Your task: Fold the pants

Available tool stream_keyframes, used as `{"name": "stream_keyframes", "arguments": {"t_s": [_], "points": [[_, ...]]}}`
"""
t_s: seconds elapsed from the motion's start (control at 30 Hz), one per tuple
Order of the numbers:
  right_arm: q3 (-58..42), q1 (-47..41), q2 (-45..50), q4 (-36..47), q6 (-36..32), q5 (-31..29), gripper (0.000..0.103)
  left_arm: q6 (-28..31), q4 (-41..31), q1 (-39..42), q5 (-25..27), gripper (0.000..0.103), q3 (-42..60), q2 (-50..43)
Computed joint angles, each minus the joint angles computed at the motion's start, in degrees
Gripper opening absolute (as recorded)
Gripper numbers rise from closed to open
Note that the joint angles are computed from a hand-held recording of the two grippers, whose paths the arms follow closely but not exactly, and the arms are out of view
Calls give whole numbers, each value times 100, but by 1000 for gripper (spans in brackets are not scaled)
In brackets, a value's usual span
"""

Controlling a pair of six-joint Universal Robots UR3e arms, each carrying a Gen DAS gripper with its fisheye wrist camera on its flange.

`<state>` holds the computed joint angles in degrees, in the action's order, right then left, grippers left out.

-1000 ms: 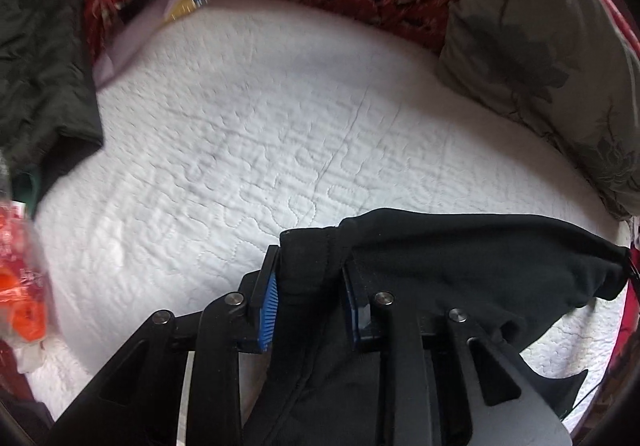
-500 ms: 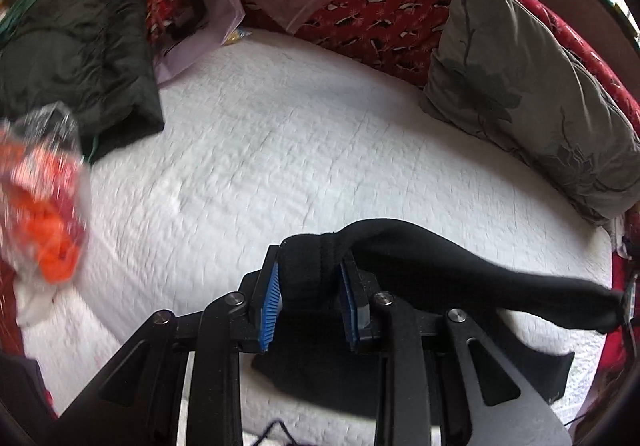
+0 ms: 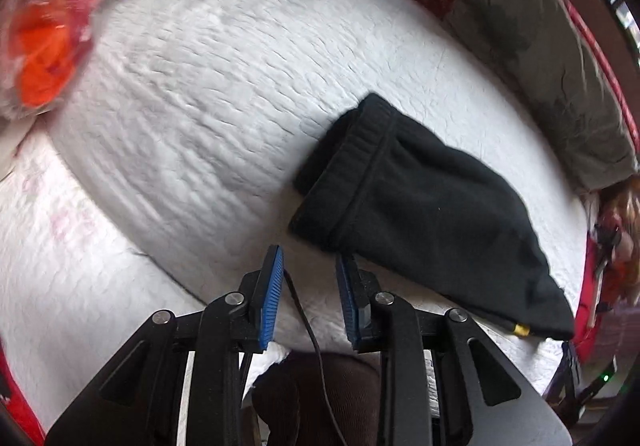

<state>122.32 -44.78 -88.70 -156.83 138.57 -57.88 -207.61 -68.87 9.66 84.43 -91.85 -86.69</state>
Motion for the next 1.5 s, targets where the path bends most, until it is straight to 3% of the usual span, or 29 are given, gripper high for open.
{"name": "stream_keyframes", "arguments": {"t_s": [0.13, 0.27, 0.4, 0.57, 0.7, 0.83, 0.87, 0.9, 0.93, 0.97, 1.0, 1.07, 1.13, 1.23, 1.3, 1.4, 1.5], "points": [[-163, -586, -543, 1087, 48, 353, 36, 14, 33, 162, -236, 26, -130, 453], [-1040, -869, -479, 3188, 310, 1022, 56, -99, 263, -53, -491, 48, 80, 193], [-1830, -549, 116, 4469, 743, 1319, 56, -245, 464, -338, -519, 48, 232, -369], [-2193, -8, 848, 4271, 1866, 1270, 56, -526, 663, -299, -836, 48, 285, -796], [-2331, 348, 1264, 3681, 2712, 1265, 56, -689, 757, -238, -876, 48, 434, -1042], [-2436, 462, 1681, 3201, 3450, 1474, 55, -807, 883, -20, -1234, 47, 424, -1165], [-2510, 496, 1792, 3156, 3581, 1470, 51, -826, 875, 18, -1299, 43, 450, -1206], [-2594, 510, 1888, 3198, 3664, 1435, 39, -849, 877, 53, -1357, 38, 482, -1253], [-2665, 529, 1992, 3207, 3757, 1420, 29, -832, 846, 86, -1380, 23, 509, -1284], [-2719, 543, 2075, 3211, 3806, 1434, 6, -815, 800, 113, -1403, 13, 560, -1326], [-2802, 558, 2162, 3232, 3845, 1446, 3, -822, 691, 141, -1432, 9, 735, -1437], [-3176, 706, 2308, 3284, 3962, 1271, 3, -887, 571, 312, -1709, 4, 1037, -1546], [-3656, 711, 2353, 3209, 4087, 1562, 3, -1032, 738, 470, -1909, 4, 1222, -1439], [-4306, 769, 2396, 2523, 4233, 2005, 3, -929, 638, 366, -1581, 4, 1665, -1510], [-4582, 815, 2487, 3006, 4016, 1966, 3, -784, 437, 239, -1373, 4, 1710, -1609], [-4081, 880, 2426, 3253, 3403, 1468, 3, -773, 489, 241, -1342, 4, 1196, -1544], [-3634, 781, 2515, 3308, 3156, 1353, 3, -843, 614, 390, -1552, 4, 651, -1331]]}}
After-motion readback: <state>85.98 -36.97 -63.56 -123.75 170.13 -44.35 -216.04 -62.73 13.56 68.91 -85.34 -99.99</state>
